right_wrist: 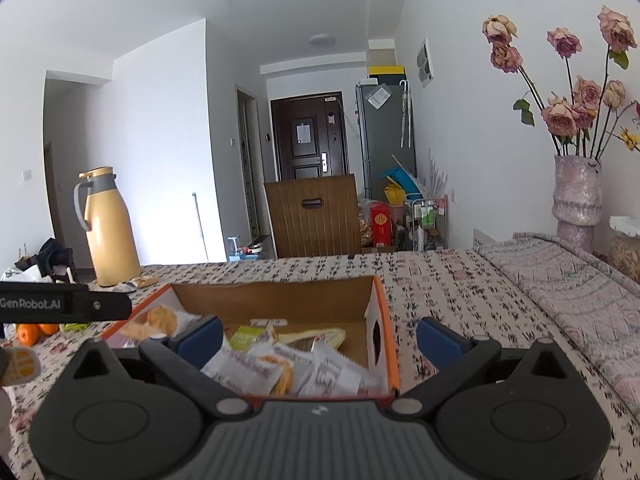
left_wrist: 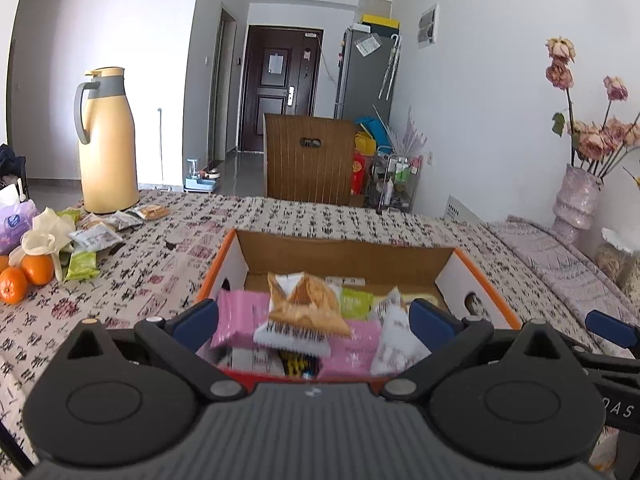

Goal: Organize snacks
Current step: 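Withdraw both grippers from the box toward the remaining packets, then grasp the green-and-white bar packet with the right gripper while the left gripper grasps the oat crisp packet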

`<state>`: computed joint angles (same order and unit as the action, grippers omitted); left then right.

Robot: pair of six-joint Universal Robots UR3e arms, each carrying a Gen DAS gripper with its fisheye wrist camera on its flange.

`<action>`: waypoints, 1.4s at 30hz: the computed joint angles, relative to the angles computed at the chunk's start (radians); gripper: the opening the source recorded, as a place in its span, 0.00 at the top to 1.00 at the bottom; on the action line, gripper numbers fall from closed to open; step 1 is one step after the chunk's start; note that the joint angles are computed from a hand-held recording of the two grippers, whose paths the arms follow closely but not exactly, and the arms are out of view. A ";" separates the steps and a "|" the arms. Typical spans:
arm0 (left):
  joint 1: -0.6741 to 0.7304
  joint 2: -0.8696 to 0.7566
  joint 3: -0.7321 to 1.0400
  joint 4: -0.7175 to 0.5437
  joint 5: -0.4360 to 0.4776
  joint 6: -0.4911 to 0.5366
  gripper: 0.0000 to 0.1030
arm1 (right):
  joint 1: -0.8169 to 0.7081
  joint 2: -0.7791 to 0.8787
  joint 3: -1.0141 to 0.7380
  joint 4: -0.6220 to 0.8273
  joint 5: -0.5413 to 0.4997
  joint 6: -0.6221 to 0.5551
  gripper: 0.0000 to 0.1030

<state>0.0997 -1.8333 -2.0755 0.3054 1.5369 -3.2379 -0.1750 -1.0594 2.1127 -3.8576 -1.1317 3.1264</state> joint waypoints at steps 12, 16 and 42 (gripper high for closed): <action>-0.019 0.061 -0.150 -0.011 -0.002 0.032 0.00 | -0.073 -0.042 0.240 -0.104 0.059 -0.048 0.00; -0.014 0.072 -0.190 -0.014 -0.021 0.040 0.00 | -0.089 -0.038 0.300 -0.126 0.060 -0.070 0.00; -0.172 -0.085 -0.103 -0.151 0.048 0.044 0.28 | -0.198 0.069 0.487 -0.274 0.067 -0.137 0.00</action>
